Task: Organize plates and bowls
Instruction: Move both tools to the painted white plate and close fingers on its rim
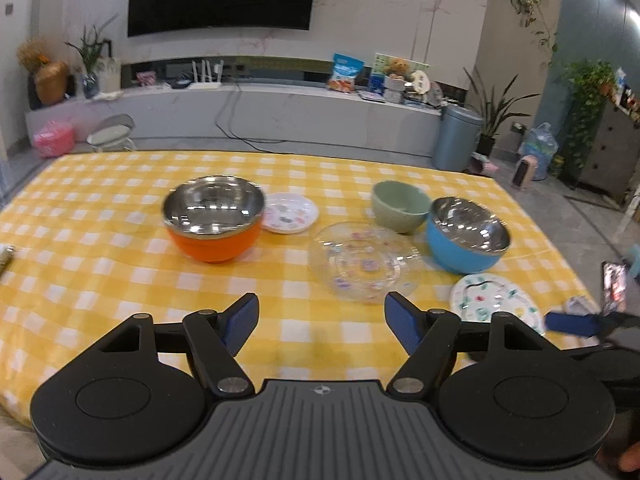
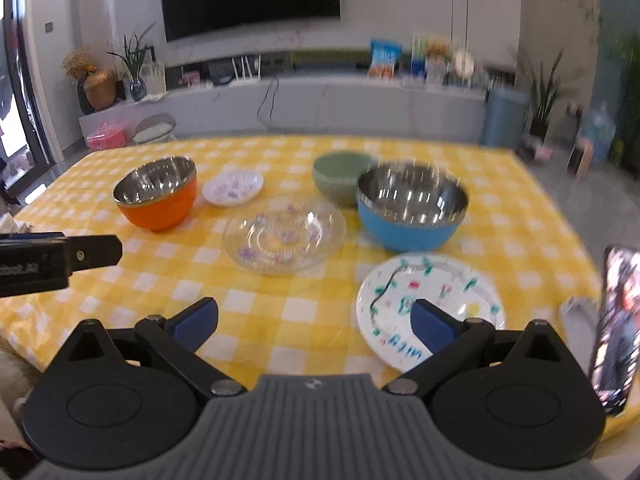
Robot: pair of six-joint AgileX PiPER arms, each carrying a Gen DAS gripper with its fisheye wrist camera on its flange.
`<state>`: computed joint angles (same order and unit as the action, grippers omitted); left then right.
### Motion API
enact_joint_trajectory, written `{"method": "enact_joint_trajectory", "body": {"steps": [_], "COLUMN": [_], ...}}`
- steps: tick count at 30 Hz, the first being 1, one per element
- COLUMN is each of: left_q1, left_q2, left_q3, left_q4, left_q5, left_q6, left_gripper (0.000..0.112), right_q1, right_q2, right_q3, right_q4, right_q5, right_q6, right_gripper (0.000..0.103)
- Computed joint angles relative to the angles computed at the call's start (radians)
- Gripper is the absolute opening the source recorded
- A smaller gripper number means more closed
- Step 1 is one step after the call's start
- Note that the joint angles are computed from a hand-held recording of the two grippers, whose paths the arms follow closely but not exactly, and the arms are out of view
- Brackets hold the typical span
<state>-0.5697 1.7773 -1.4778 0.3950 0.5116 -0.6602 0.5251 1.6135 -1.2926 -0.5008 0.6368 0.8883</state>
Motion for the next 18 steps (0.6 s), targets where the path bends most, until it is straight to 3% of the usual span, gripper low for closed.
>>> {"method": "enact_joint_trajectory", "body": {"steps": [5,8,11,14,18], "left_q1": [0.001,0.016,0.025,0.025,0.022], "left_q2": [0.077,0.134,0.195,0.261,0.356], "left_q3": [-0.119,-0.197,-0.279,-0.372,-0.496], "left_q4": [-0.195,-0.363,-0.491,-0.557,-0.625], "left_q5": [0.035,0.07,0.116,0.174,0.235], "left_q6": [0.177,0.294,0.373,0.405,0.403], "left_gripper": [0.077,0.073,0.069,0.067,0.062], "right_q1": [-0.093,-0.138,-0.223,-0.288,-0.358], "right_q2": [0.06,0.117,0.172,0.209,0.224], "right_q3": [-0.099,-0.195,-0.282,-0.324,-0.328], "right_q4": [0.168,0.189,0.308,0.333,0.365], "right_q5": [0.048,0.133,0.207,0.267,0.276], "right_q6": [-0.252,-0.345,-0.44,-0.424,-0.396], "right_gripper": [0.1,0.099,0.087,0.08,0.073]}}
